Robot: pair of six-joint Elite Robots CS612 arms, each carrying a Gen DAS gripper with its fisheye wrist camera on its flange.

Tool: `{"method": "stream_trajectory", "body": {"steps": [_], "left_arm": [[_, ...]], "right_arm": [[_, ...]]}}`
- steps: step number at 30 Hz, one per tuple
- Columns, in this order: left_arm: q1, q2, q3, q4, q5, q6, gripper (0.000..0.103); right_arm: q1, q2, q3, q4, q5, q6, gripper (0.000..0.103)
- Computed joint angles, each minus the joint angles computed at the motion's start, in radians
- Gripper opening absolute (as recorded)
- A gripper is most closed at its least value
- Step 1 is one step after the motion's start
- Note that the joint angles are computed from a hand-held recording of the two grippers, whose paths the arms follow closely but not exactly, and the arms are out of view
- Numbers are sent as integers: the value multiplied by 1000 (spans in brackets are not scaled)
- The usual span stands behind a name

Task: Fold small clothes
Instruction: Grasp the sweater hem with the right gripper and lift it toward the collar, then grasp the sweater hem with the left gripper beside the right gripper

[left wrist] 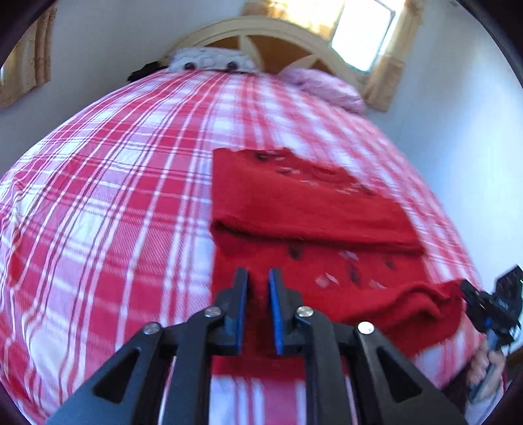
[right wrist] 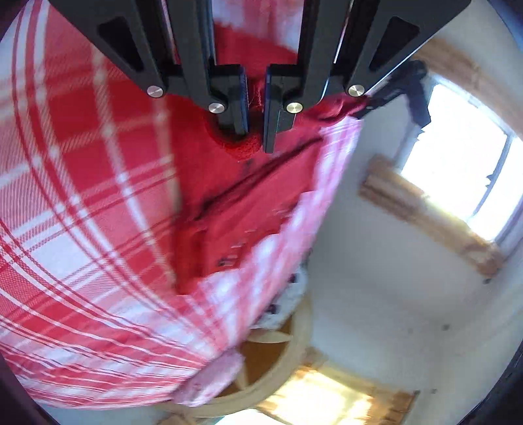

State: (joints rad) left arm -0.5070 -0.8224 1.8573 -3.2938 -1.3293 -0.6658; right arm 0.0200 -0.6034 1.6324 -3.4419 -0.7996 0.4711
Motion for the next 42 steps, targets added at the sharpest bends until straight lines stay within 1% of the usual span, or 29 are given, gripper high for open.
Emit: {"method": "stream_trajectory", "body": {"steps": [1, 2, 3, 4, 6, 8, 9, 10, 11, 12, 14, 16, 17, 18, 19, 21, 23, 24, 25, 26, 27, 28, 29, 30, 32, 35, 37, 38, 42], "left_arm": [[8, 9, -21, 41, 6, 0, 19], [17, 16, -37, 77, 8, -8, 19], [22, 17, -40, 87, 3, -15, 20], [32, 17, -36, 79, -13, -18, 23], [39, 15, -25, 51, -16, -13, 32], [34, 10, -3, 12, 21, 20, 47], [30, 10, 2, -3, 31, 44, 51], [26, 13, 4, -16, 36, 80, 57], [20, 16, 2, -21, 43, 124, 63], [15, 21, -2, -23, 52, 155, 65], [3, 34, -21, -24, 77, 224, 69], [-3, 49, -48, -12, 75, 269, 70], [-2, 56, -62, -1, 64, 282, 70], [-2, 63, -78, 16, 54, 294, 70], [-1, 72, -98, 43, 50, 305, 70], [0, 89, -134, 109, 54, 298, 70], [7, 104, -166, 183, 32, 268, 70], [9, 109, -175, 201, 23, 255, 70], [8, 112, -172, 183, 28, 246, 70], [5, 114, -165, 151, 33, 251, 67], [3, 113, -161, 138, 25, 261, 65], [2, 112, -157, 127, 15, 271, 54], [2, 113, -156, 121, -4, 281, 41], [1, 114, -156, 120, -10, 285, 39], [-3, 115, -154, 111, 3, 291, 39], [9, 118, -162, 108, -40, 258, 39], [19, 120, -164, 102, -72, 230, 42], [20, 121, -167, 102, -74, 227, 43], [11, 126, -170, 103, -41, 234, 43]], "right_arm": [[8, 3, -14, 46, -43, -31, 9], [13, 6, -26, 78, -59, -42, 9], [11, 14, -37, 101, -49, -33, 9], [1, 28, -47, 87, -6, 13, 9], [-16, 57, -60, 8, 63, 119, 11], [-26, 71, -65, -71, 88, 193, 23], [-28, 69, -56, -107, 76, 208, 43], [-27, 67, -53, -129, 60, 216, 66], [-28, 64, -41, -173, 36, 228, 73], [-27, 62, -32, -219, 12, 242, 74], [-23, 45, -3, -253, -31, 220, 74], [-8, 6, 48, -240, -150, 132, 74], [-1, -7, 64, -229, -190, 93, 74], [10, -24, 79, -200, -238, 31, 74], [14, -30, 86, -182, -260, -8, 74], [26, -43, 99, -155, -296, -74, 74], [30, -50, 113, -156, -321, -115, 74], [33, -53, 117, -153, -339, -141, 74], [35, -54, 115, -146, -354, -158, 70], [37, -52, 114, -141, -364, -168, 65], [38, -46, 99, -119, -370, -179, 55], [38, -46, 89, -81, -365, -195, 47], [39, -41, 77, -57, -362, -205, 45], [42, -37, 63, -28, -359, -225, 45], [51, -35, 49, -3, -375, -256, 45], [65, -24, 17, 31, -425, -267, 45], [66, -15, -10, 80, -418, -262, 45], [64, -9, -26, 113, -394, -265, 45], [71, 1, -44, 117, -380, -312, 44]]}}
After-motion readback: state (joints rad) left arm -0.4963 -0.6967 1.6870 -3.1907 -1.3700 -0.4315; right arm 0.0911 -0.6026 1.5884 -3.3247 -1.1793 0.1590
